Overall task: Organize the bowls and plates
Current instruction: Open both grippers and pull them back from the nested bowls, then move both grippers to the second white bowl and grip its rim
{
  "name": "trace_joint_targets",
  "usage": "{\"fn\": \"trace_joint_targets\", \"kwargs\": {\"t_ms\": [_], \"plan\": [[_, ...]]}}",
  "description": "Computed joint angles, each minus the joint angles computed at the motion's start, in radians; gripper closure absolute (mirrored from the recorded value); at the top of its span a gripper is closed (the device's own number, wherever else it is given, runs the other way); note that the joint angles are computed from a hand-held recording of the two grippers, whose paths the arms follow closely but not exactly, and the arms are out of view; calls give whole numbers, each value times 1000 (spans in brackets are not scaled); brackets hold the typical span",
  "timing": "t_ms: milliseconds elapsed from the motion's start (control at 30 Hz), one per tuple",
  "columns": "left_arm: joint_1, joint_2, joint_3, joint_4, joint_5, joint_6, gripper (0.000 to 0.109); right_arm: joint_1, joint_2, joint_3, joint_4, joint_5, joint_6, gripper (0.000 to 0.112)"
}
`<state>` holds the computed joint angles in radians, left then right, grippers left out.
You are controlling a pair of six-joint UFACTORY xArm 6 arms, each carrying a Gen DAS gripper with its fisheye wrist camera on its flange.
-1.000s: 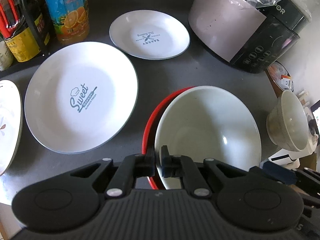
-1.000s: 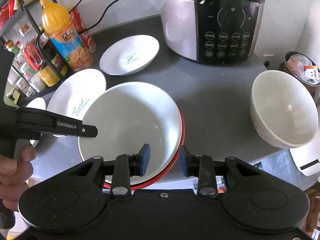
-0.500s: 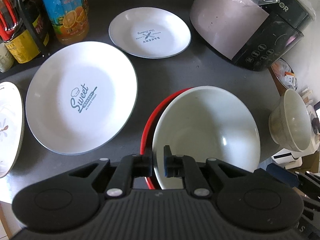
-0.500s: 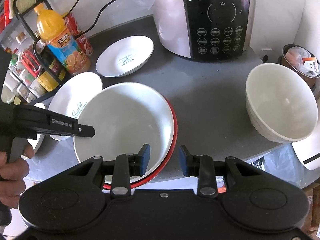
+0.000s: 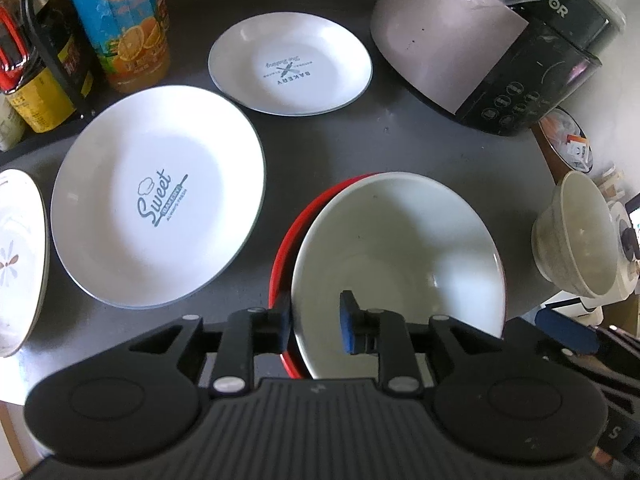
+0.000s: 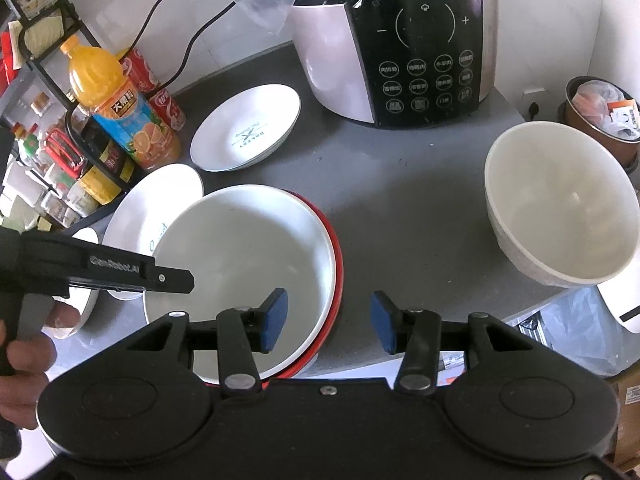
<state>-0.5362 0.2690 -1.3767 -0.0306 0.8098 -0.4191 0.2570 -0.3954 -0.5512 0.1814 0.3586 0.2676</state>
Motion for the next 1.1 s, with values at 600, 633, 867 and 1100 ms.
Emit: {"fn": "trace_joint_targets", "kwargs": {"t_ms": [600,633,867,1100], "plan": [[-30,-3,-62,135,2,-84,38,-47,-27,27,139,-33,-113,52],[-35,2,-70,140,-3,-89,36,-58,-39,36,144,-39,-116,51],[-83,87,-197,171,5,-82,31,-141,-92,76,139,-34,-107,48],[-129,189,-342,170,39,-68,31,-224,-133,109,180,-3,-146,48]]}}
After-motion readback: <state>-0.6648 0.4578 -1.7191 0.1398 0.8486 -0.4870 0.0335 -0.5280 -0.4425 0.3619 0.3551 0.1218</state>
